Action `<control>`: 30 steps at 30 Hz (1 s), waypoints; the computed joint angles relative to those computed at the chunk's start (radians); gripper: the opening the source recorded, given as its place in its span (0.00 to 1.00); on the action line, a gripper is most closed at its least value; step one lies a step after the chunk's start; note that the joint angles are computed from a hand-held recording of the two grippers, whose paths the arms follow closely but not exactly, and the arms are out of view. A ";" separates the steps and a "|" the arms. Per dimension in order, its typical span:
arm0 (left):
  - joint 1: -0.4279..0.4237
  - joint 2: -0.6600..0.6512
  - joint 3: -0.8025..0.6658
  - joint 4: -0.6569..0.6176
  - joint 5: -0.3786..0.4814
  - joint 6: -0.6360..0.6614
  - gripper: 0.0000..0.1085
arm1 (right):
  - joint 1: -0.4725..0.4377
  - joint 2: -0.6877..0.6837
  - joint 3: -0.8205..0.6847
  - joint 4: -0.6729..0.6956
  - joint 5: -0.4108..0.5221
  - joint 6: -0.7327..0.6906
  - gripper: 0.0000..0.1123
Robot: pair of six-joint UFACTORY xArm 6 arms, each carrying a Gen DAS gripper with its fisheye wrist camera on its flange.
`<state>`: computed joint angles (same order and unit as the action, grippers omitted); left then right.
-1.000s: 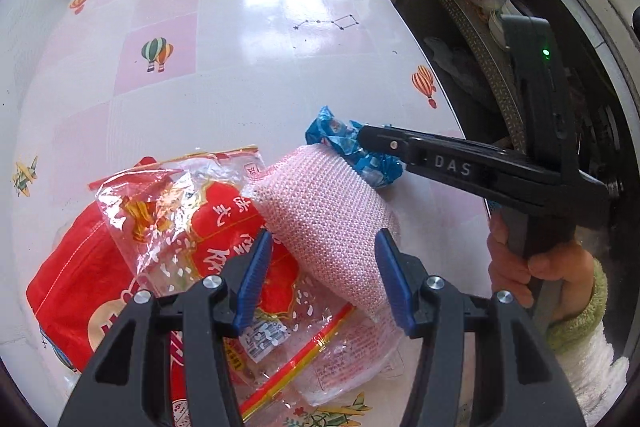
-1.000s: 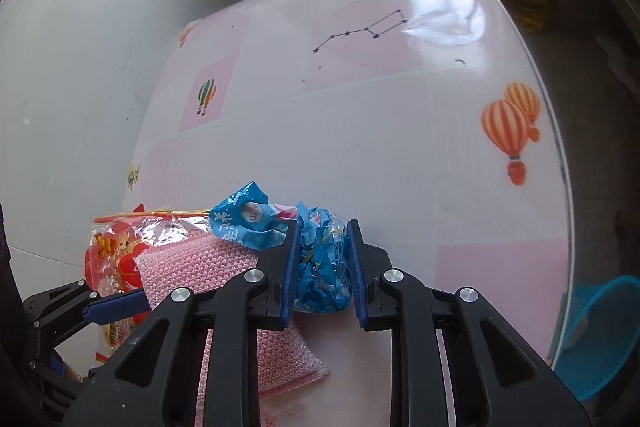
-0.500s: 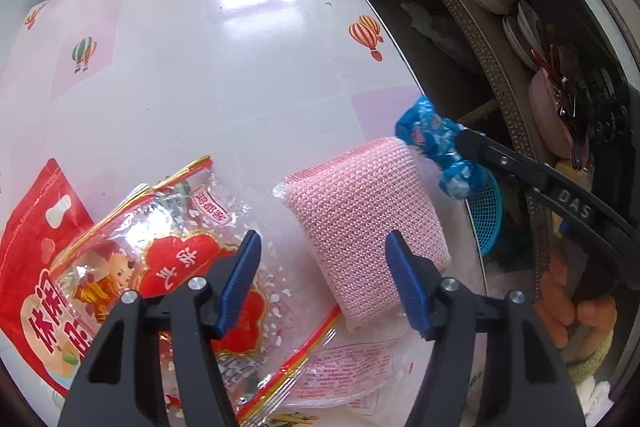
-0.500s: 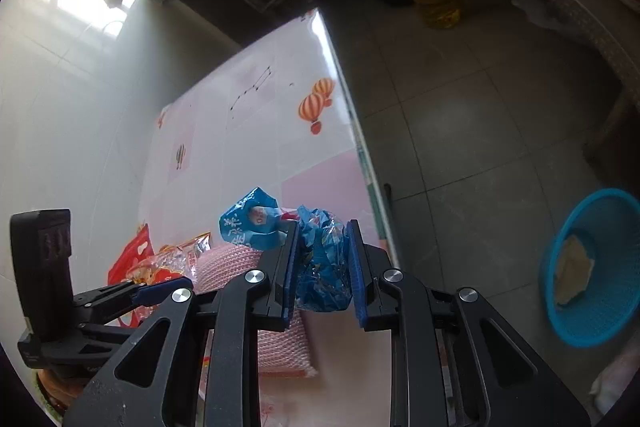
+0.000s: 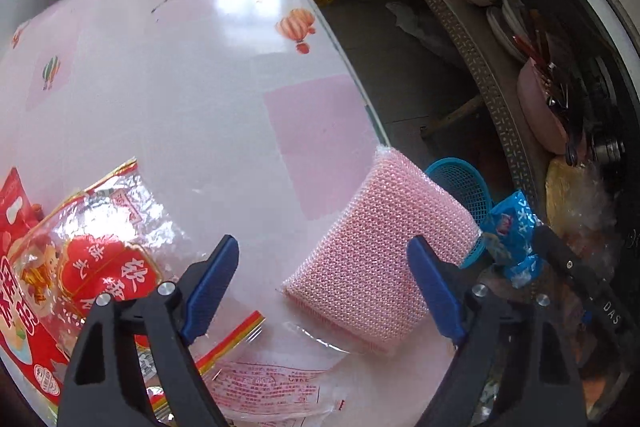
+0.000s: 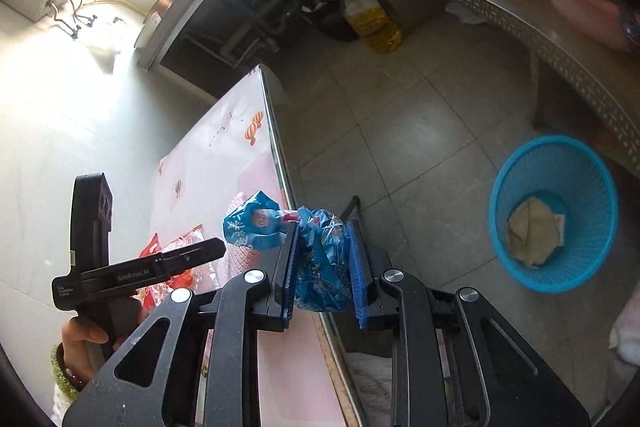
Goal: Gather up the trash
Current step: 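Grasp the pink sponge with the left gripper while the right gripper holds the wrapper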
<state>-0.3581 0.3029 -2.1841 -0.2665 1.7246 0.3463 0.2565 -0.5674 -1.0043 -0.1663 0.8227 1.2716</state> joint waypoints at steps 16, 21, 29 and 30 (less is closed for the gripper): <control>-0.048 -0.179 0.283 0.002 -0.120 0.187 0.82 | -0.022 -0.046 0.113 0.157 -0.056 -0.066 0.20; -0.078 -0.237 0.372 0.069 -0.183 0.243 0.82 | -0.023 -0.054 0.108 0.142 -0.040 -0.046 0.20; -0.121 -0.313 0.492 0.137 -0.282 0.303 0.78 | 0.002 -0.082 0.098 0.086 0.012 0.017 0.20; -0.122 -0.315 0.495 0.136 -0.285 0.303 0.78 | 0.006 -0.088 0.098 0.079 0.020 0.024 0.20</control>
<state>-0.4798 -0.0120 -1.6894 -0.1304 1.4397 0.6489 0.2621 -0.6550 -0.9064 -0.0870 0.8428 1.2958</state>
